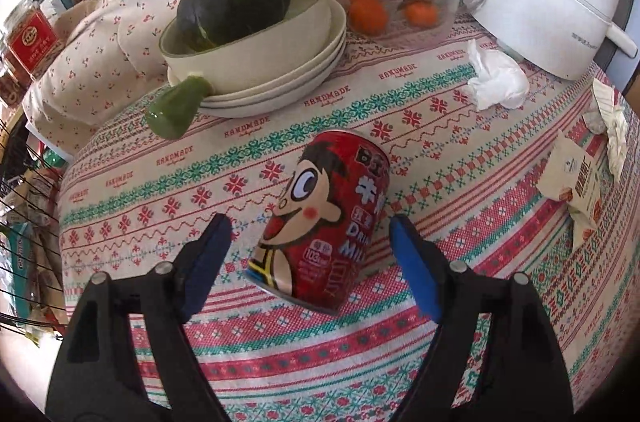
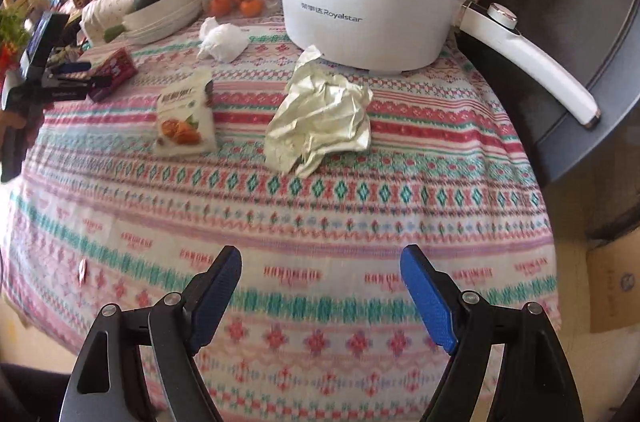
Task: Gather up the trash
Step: 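Grasp the red milk can with the left gripper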
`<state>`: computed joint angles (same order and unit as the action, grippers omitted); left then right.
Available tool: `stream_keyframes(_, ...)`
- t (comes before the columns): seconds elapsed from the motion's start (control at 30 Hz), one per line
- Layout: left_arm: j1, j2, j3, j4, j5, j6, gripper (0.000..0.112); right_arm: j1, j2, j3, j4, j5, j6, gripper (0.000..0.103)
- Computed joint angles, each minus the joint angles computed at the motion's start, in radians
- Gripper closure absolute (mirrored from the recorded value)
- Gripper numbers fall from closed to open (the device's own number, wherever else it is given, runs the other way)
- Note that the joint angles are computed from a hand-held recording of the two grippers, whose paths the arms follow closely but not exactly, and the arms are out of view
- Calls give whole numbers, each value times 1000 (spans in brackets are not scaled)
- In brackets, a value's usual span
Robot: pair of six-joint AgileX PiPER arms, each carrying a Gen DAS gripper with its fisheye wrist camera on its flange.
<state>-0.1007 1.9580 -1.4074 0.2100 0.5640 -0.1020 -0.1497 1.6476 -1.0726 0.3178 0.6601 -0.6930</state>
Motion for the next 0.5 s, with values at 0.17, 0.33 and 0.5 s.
stream_keyframes(0.17, 23, 32, -36, -100, 30, 25, 47, 26, 121, -126, 42, -3, 55, 20)
stream_keyframes(0.33, 35, 30, -46, -120, 62, -39, 51, 42, 227, -245, 86, 8, 108, 20)
stream_keyframes(0.5, 16, -10, 12, -118, 76, -138, 53, 64, 320, -339, 98, -9, 174, 20)
